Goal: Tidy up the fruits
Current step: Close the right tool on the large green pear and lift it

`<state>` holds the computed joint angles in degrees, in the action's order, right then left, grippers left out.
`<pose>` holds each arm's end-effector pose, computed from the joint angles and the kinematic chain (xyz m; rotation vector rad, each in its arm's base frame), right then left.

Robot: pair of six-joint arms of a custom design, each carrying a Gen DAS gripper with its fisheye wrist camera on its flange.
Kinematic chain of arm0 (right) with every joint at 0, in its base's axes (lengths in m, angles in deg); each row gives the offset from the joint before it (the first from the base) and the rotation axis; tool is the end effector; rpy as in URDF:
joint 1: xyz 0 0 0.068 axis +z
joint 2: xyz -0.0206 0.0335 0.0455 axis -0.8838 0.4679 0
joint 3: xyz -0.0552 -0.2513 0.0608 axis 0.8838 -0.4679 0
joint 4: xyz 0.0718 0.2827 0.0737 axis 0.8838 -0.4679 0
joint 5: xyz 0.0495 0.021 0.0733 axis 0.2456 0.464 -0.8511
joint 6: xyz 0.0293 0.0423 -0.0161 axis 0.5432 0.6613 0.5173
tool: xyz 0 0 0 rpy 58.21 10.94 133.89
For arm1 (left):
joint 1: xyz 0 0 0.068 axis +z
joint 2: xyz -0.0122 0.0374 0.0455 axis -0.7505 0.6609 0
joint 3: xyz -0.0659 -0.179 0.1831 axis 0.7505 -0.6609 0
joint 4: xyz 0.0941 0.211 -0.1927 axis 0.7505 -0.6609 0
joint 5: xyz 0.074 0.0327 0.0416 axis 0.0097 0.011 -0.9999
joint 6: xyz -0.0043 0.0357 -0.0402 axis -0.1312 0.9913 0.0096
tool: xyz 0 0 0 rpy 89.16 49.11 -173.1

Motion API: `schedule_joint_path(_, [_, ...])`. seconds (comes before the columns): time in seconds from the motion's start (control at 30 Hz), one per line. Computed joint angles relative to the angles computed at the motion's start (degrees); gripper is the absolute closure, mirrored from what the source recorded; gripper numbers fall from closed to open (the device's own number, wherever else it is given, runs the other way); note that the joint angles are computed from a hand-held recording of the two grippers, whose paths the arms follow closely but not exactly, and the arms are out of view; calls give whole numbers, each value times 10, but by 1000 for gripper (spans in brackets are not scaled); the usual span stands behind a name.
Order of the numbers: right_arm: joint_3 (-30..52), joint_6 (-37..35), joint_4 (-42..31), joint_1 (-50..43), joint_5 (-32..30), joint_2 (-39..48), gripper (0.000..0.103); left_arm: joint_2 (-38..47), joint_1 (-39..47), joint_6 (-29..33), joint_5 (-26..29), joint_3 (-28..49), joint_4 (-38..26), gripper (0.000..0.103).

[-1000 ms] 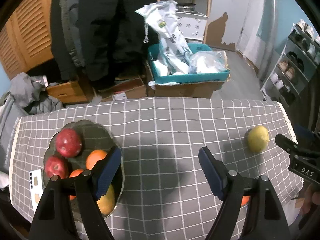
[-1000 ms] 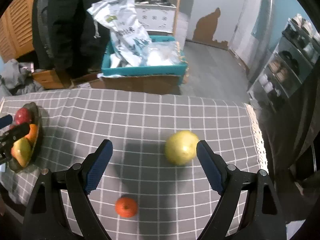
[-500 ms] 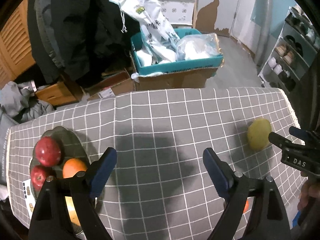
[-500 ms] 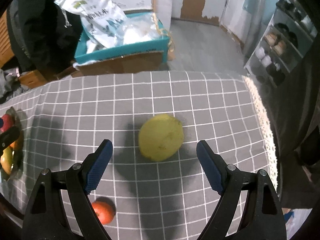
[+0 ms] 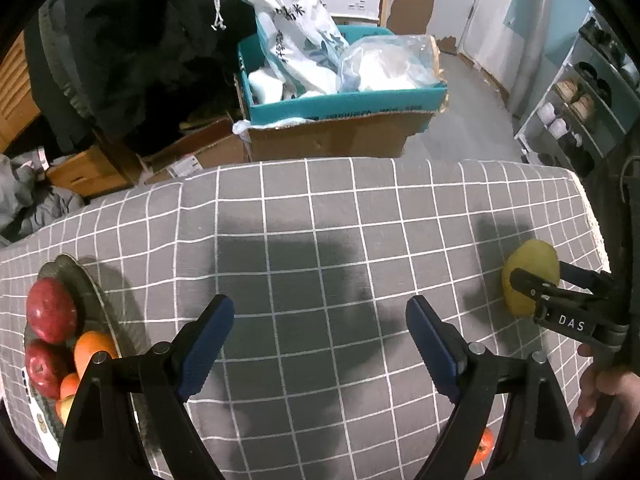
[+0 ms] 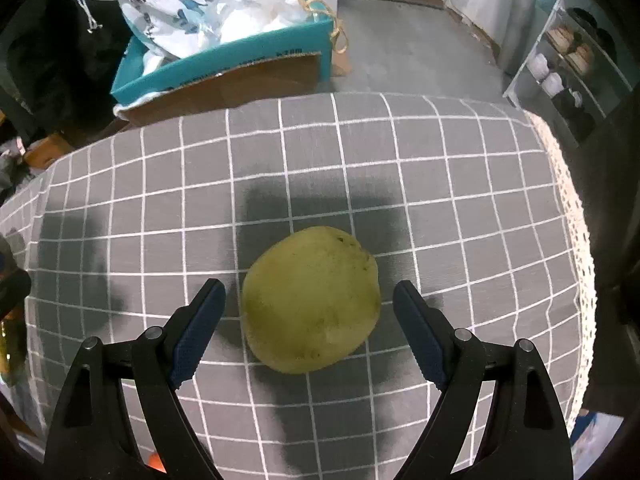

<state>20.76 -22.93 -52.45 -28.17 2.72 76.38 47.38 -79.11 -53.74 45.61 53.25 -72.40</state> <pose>0.2259 0.1426 0.0708 0.3881 2.7934 -0.0128 0.2755 -0.1598 0.0994 0.4153 2.6906 -0.1406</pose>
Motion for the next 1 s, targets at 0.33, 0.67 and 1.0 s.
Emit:
schedule_joint_path(0.33, [-5,-17,45,-18,-24,34,25,51,2,-5,12,25,5,14])
schedule_joint_path(0.67, [-16,5,32,21,-10,19,29,22,-14,-11,13,0,-6,14])
schedule_joint_path(1.0, [-55,92,-42,119,30,-83,29,-71,-45,-34,35,-69,-28,14])
